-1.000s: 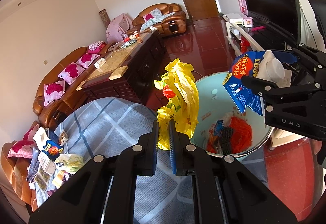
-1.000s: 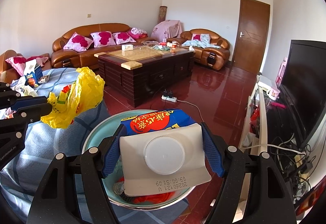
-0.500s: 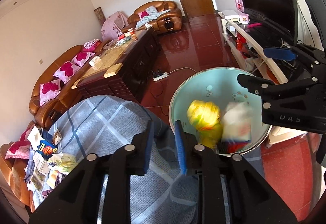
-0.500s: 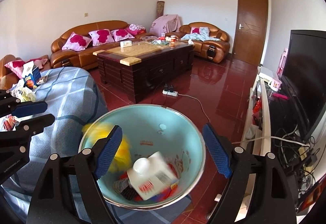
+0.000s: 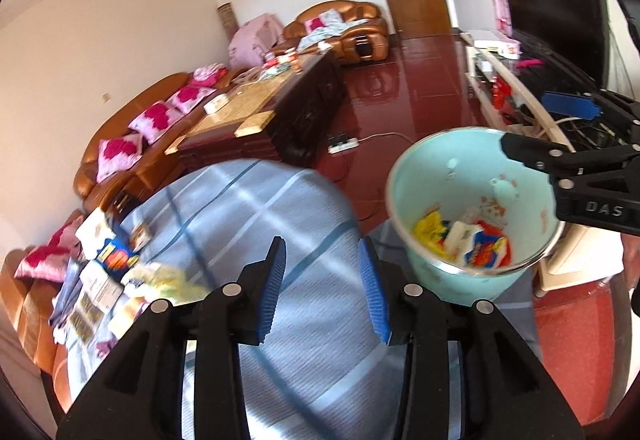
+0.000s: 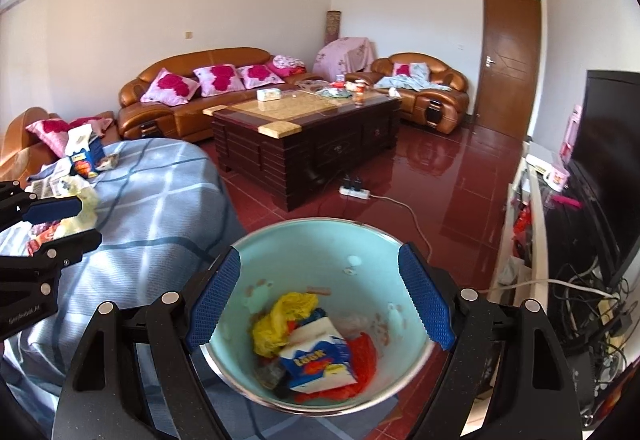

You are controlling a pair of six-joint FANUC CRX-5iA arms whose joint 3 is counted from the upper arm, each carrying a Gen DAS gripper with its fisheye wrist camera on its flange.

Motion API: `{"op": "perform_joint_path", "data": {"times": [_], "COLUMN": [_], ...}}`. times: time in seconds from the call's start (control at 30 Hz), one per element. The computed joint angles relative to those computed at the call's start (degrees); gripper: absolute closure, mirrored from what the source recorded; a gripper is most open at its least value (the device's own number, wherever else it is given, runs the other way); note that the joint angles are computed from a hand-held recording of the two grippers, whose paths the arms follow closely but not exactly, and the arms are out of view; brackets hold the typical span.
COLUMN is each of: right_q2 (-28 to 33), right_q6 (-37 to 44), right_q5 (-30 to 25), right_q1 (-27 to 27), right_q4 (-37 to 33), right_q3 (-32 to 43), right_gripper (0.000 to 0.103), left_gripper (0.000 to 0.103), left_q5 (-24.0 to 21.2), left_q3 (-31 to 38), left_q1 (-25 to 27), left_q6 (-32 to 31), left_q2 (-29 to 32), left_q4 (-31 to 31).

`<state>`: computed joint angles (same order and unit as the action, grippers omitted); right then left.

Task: Collect trash
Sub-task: 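Move both tools back over the table toward the red packet and clear bag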

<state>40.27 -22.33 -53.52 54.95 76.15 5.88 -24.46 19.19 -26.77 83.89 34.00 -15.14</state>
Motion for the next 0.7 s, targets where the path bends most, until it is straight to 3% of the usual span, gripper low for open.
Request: {"op": "perform_joint_path", "data": {"times": [0.3,0.47,0.6,0.7], "right_q2": [6.56,12.14,17.51,23.82], "right_q6": [9.33,16.95,23.02,30.50], "right_q5": [3.37,5.44,6.25,5.75], "right_q1": [1.33,2.00,2.47,2.97], "right_q4": [-1.60,-4.23,-7.22,-12.06], "right_q3": [11.10,20.75,30.29,42.03], "right_gripper": [0.023,0.023,0.024,0.024], "left_gripper": [0.057,0.054,0.054,0.054], "left_q5": [-1.37,-5.40,-7.52,-8.14], "left_q3": [-2.83,-2.55,-2.68,-2.63], "left_q1": [3.91,6.59,9.77,11.50], "left_q6": [13.84,24.35,27.46,27.54], "left_q2": [-3.22,-3.48,-3.11,-2.75], "left_q4": [-10.41,-18.31,-18.24,-16.98]}}
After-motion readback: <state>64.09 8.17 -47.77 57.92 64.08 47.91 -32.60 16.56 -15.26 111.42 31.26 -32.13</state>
